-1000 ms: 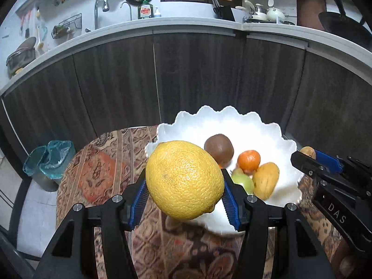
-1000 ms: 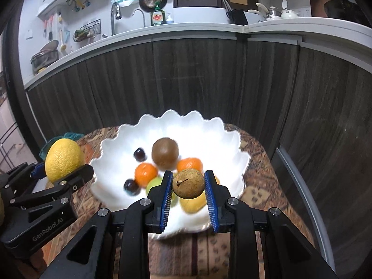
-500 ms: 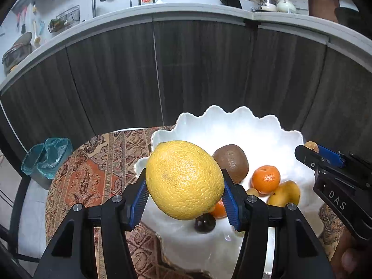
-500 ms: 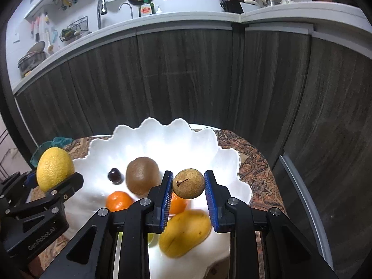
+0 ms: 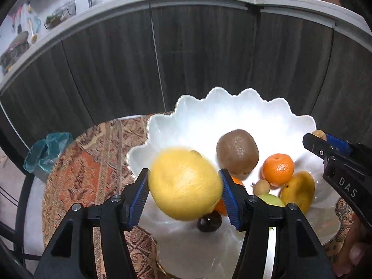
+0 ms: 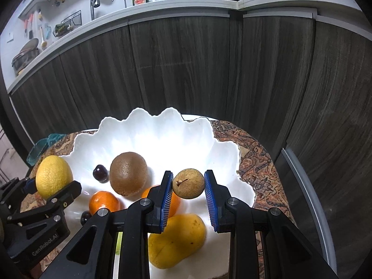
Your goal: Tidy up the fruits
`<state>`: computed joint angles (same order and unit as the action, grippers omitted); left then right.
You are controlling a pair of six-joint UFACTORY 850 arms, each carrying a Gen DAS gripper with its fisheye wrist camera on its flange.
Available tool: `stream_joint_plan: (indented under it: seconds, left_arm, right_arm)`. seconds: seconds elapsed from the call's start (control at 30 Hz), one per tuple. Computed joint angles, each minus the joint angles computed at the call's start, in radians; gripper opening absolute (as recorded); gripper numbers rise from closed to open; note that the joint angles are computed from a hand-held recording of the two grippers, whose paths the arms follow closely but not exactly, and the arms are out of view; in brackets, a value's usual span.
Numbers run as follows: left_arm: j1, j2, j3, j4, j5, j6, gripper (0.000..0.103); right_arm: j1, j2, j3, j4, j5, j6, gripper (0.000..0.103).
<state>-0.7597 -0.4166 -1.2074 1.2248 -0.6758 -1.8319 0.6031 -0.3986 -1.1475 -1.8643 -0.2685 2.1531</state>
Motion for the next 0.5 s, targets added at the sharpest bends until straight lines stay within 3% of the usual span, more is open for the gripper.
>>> stream_joint_plan:
  seconds: [0.07,0.13,0.2,0.3,0.37,0.5]
  left_arm:
    - [-0.008,0.005,0.002,0.019,-0.029,-0.021,0.081]
    - [-0.013,0.013,0.009,0.035,-0.043,-0.04,0.084]
    - [-0.016,0.015,0.01,0.027,-0.059,-0.035,0.085]
    - [-0.02,0.021,0.016,0.027,-0.066,-0.041,0.091]
    - [-0.022,0.028,0.02,0.023,-0.069,-0.048,0.098]
    - [-0.035,0.048,0.032,0.033,-0.091,-0.062,0.103]
  right_arm:
    - [0.0,0.003,0.002,-0.009,-0.004,0.01,0.029]
    - [0.0,0.008,0.006,-0.014,-0.009,0.017,0.033]
    - [0.002,0.016,0.014,-0.023,-0.022,0.032,0.061]
    - [0.017,0.033,0.033,-0.045,-0.086,0.069,0.086]
    - [0.029,0.046,0.044,-0.038,-0.125,0.06,0.087]
    - [0.046,0.072,0.061,0.009,-0.167,0.017,0.091]
